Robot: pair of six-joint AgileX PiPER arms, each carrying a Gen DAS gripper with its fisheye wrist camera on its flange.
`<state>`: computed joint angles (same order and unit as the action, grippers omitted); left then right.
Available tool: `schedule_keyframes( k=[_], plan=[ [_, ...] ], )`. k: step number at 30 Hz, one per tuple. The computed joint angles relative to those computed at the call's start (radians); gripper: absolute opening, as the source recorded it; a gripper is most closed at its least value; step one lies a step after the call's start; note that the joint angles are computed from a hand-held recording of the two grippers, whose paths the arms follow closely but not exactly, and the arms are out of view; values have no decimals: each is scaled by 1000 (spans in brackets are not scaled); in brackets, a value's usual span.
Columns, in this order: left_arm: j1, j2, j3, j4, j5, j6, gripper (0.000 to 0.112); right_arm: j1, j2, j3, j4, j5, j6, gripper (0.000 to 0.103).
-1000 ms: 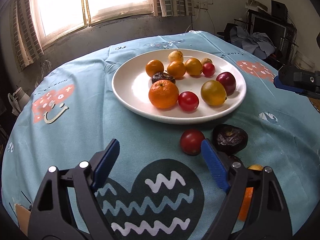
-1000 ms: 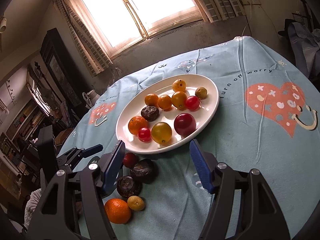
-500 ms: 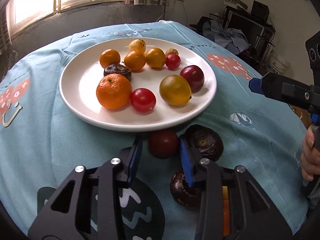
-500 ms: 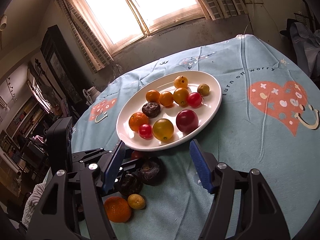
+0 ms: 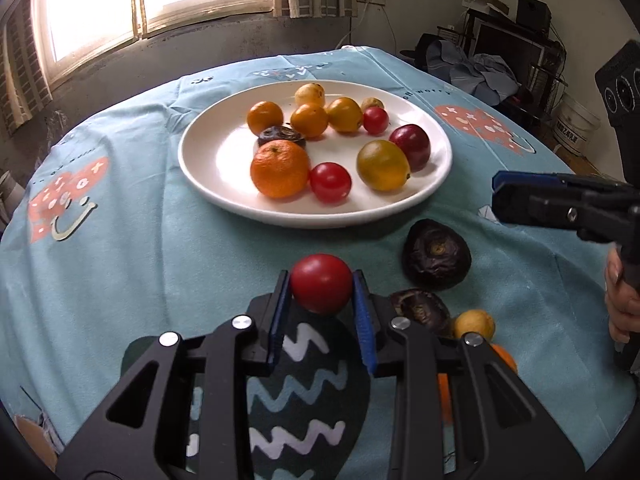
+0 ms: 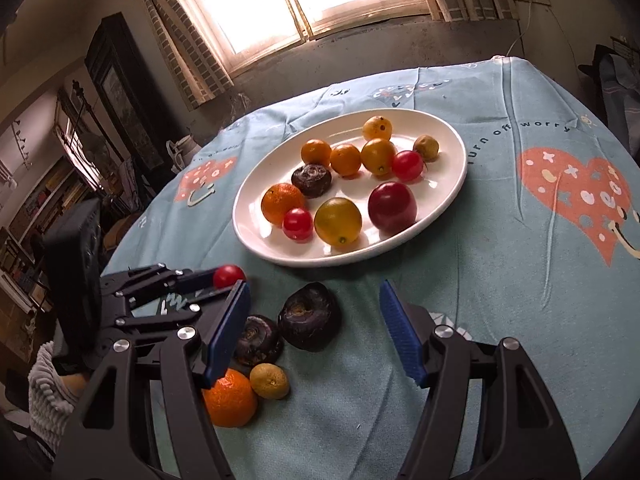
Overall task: Organize fruits
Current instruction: 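Grasp a red tomato with the left gripper while the right grasps a dark plum, then place the red tomato and dark plum on the plate with both grippers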
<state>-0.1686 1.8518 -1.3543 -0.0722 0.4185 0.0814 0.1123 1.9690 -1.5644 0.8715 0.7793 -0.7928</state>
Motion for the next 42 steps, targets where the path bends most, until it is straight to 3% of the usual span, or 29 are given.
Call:
schedule_keyframes(
  k=[6, 10, 20, 26, 30, 34, 38, 42],
  plan=[
    [51, -3, 0, -94, 4, 50, 31, 91, 22, 20, -171, -105, 55, 61],
    [34, 25, -17, -58, 23, 31, 31, 105, 52, -4, -205, -103, 77, 54],
    [23, 40, -31, -31, 31, 11, 31, 80, 73, -32, -132, -43, 40, 43],
    [20, -31, 24, 12, -38, -40, 31, 42, 13, 13, -30, -27, -58, 42],
    [36, -33, -48, 22, -10, -68, 31, -2, -60, 61, 84, -63, -132, 43],
    [59, 82, -275, 2, 102, -74, 31, -12, -8, -87, 8, -53, 16, 43],
    [79, 226, -493, -14, 183, -106, 31, 16, 153, -371, -148, 8, 226, 42],
    [100, 323, -611, -60, 234, -111, 33, 55, 321, -621, -237, 70, 370, 43]
  ],
)
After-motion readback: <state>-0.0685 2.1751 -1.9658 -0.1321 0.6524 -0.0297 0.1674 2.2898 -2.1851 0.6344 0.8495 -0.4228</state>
